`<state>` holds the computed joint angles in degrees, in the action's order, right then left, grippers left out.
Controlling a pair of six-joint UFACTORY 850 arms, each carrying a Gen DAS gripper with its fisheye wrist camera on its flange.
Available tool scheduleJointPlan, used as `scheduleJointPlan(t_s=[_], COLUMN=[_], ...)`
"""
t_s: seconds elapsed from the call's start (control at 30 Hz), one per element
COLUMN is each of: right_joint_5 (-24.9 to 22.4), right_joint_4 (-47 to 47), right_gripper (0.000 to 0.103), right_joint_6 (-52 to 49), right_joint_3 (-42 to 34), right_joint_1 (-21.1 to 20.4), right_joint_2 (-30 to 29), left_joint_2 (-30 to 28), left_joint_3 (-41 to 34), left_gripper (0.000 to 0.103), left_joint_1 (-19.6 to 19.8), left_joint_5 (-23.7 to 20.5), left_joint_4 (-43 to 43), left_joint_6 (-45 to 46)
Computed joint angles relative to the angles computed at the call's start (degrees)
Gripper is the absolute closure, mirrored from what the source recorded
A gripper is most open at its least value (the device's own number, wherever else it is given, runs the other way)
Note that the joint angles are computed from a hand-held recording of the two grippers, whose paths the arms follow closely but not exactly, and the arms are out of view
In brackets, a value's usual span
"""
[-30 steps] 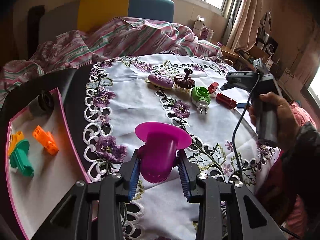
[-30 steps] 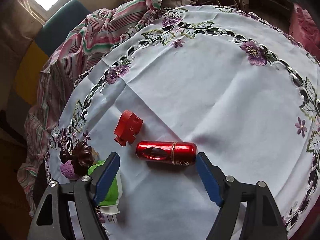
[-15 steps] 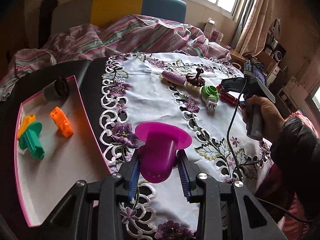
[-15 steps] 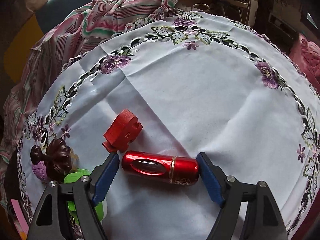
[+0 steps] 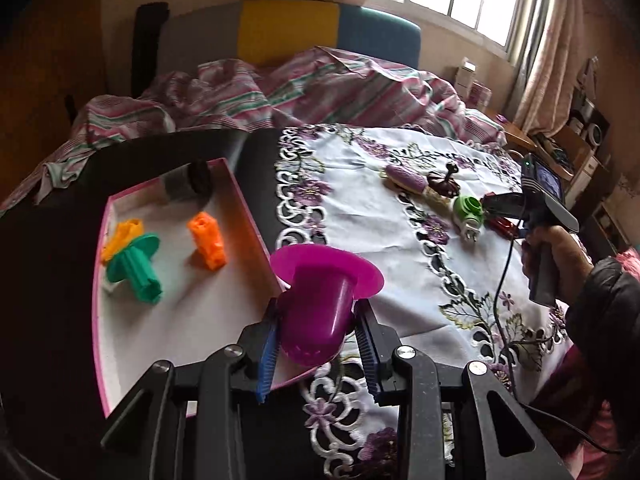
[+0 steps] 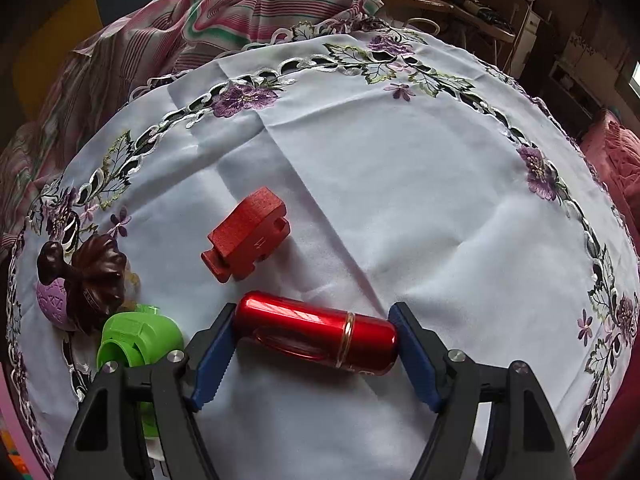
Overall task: Organize rigid objects
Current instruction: 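Carry the magenta cup into the tray and open the left gripper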
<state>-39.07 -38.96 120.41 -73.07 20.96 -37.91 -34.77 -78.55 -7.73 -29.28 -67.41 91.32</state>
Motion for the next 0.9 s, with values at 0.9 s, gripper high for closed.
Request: scheduleJointPlan(t_s=[0.9], right_joint_5=[-3.2], right_joint_4=[0.0], right_gripper=[0.027], right_joint_6=[-3.3], right_joint_3=[-3.0], right_joint_1=[0.6], right_joint_2=[-1.9], left_joint_2=[-4.4], left_joint_3=[-4.9], left_gripper=[0.067], left_joint_1=[7.3], left_joint_5=[2.3], left_joint_4=[6.8], left_joint_6=[-12.5])
